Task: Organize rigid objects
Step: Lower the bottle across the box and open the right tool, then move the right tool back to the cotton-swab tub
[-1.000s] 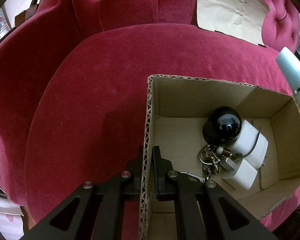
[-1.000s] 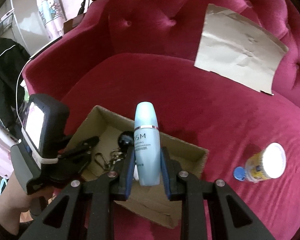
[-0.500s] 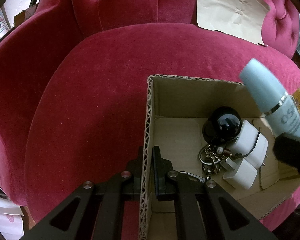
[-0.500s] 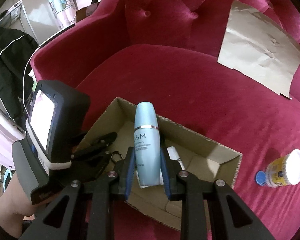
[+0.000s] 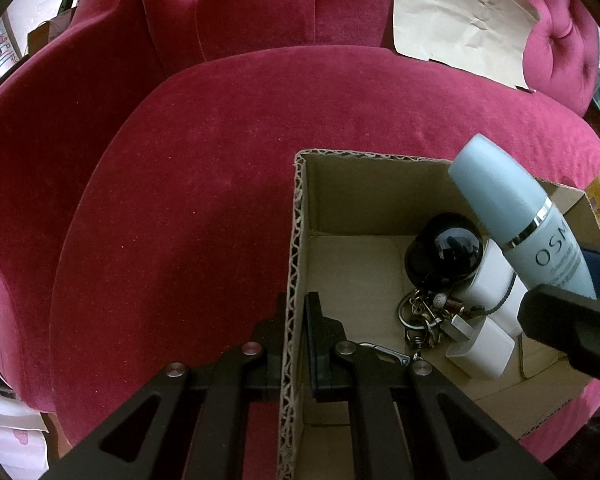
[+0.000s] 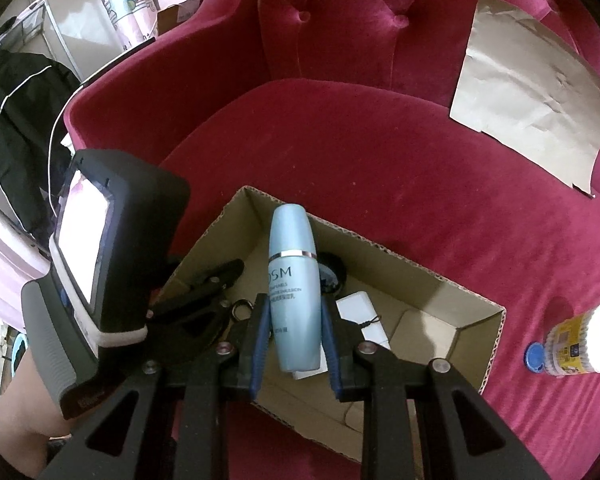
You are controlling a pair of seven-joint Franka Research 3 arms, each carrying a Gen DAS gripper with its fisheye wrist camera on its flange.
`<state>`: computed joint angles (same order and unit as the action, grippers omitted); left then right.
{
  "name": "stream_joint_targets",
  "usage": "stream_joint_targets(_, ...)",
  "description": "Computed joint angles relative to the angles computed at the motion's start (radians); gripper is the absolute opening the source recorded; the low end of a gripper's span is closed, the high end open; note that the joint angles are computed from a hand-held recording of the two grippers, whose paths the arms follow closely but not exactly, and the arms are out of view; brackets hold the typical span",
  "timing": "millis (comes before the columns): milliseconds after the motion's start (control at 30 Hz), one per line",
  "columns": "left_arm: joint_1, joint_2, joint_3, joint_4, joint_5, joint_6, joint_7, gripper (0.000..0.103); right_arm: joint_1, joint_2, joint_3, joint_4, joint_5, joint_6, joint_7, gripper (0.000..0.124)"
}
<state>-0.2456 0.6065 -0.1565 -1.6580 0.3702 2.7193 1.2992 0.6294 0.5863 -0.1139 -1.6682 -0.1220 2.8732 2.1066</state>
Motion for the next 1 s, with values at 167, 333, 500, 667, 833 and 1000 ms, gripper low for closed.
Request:
stream_joint_targets(167, -0.005, -0.002, 0.005, -0.006, 0.006, 0.005, -0.008, 0.007, 0.074, -0.003, -0.091, -0.01, -0.08, -0.009, 0.107, 0.067)
stream_joint_targets(333, -0.007, -0.002, 0.007, -0.009, 0.01, 0.007, -0.014, 0.007, 0.121, -0.013, -0.154, -0.025, -0.177, -0.007, 0.213, 0.09)
stream_joint_targets(500, -0.007, -0.002, 0.005, -0.004, 0.01, 0.0, -0.013, 0.007, 0.113, -0.021, -0.149, -0.028, -0.23, -0.011, 0.26, 0.103)
stream_joint_targets(667, -0.007, -0.001, 0.005, -0.001, 0.01, -0.002, -0.011, 0.007, 0.103, -0.035, -0.141, -0.035, -0.271, -0.017, 0.296, 0.103)
stream_joint_targets(833, -0.005, 0.0, 0.003, 0.0, 0.009, -0.002, -0.009, 0.007, 0.105, -0.052, -0.148, -0.053, -0.315, -0.012, 0.338, 0.103)
stream_joint_targets(1000, -0.006, 0.0, 0.004, 0.0, 0.008, -0.003, -0.01, 0.007, 0.109, -0.081, -0.156, -0.081, -0.372, -0.02, 0.391, 0.103)
